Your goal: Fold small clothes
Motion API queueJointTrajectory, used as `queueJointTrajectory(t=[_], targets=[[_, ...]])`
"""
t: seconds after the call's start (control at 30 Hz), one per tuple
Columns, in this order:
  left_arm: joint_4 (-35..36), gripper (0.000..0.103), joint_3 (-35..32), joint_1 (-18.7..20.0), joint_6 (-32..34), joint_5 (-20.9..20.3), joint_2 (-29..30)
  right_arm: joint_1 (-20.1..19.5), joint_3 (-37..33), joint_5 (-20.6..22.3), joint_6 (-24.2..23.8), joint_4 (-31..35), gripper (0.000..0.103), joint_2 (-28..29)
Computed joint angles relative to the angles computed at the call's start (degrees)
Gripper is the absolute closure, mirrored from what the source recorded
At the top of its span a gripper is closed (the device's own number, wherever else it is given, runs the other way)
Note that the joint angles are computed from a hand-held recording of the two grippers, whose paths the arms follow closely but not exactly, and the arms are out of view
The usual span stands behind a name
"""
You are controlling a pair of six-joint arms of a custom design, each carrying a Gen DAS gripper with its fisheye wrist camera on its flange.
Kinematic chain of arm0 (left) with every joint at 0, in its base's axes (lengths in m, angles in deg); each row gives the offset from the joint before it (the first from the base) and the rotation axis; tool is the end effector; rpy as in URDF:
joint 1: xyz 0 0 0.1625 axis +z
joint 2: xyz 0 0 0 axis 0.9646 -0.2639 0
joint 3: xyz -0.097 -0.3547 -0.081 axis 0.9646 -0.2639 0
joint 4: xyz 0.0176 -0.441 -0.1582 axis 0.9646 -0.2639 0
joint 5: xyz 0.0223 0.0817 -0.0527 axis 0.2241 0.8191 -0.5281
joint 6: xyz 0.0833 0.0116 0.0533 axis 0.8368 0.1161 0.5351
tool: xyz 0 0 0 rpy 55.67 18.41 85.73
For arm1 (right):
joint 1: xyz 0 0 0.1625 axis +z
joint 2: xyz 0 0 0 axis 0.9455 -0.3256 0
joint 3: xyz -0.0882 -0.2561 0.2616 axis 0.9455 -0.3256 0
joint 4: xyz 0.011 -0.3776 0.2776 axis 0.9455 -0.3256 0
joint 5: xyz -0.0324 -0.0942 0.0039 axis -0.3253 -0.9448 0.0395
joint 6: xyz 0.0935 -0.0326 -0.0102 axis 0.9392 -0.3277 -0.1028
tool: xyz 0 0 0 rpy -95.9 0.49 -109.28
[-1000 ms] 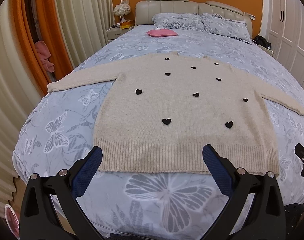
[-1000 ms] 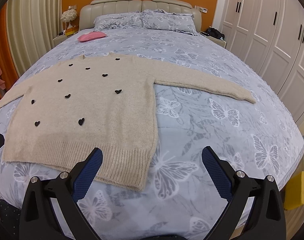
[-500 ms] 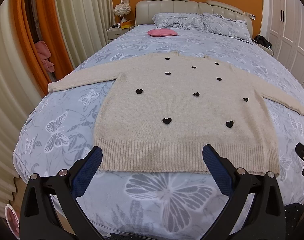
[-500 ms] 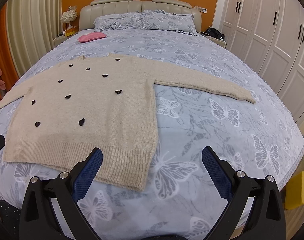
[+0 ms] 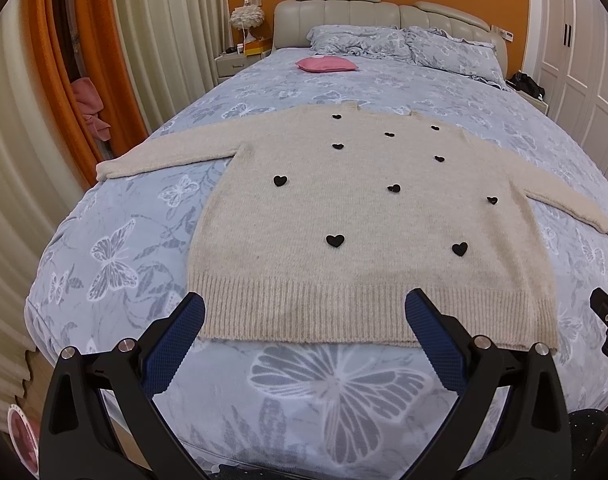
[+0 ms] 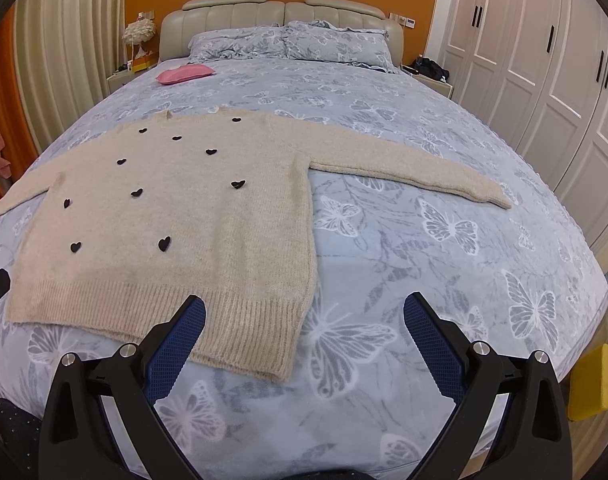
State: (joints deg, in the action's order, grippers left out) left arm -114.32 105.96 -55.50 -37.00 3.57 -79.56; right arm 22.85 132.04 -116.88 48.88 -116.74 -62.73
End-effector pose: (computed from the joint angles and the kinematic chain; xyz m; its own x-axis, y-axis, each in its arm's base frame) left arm -0.3566 -0.3512 0.0654 -0.6052 -0.4236 -0.6740 0.2844 0.6758 -0.6801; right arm 0.1065 -0.3982 0.3124 -0.6526 -0.1217 0.7479 -0.5718 0.7267 -0.3807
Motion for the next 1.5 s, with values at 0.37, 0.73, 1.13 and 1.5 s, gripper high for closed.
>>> queueJointTrajectory(t=[0.37, 0.73, 1.13, 1.5], targets=[[2.0, 0.005, -1.8, 0.1, -0.4, -0.5, 1.4, 0.4, 0.1, -0.1, 0.7, 0.3, 0.005, -0.1], [2.4, 0.005, -2.1, 0.2, -0.5, -0.6, 1.7, 0.3, 0.1, 0.1, 0.8, 0.4, 0.005, -0.2], [2.4, 0.005, -2.1, 0.2, -0.5, -0.6, 1.7, 0.2, 0.1, 0.3, 0.8, 0.5, 0.005, -0.3], [2.3, 0.005, -2.2, 0.1, -0.5, -0.6, 1.9, 0.1, 0.1, 0.5, 0.8, 0.6, 0.005, -0.4]])
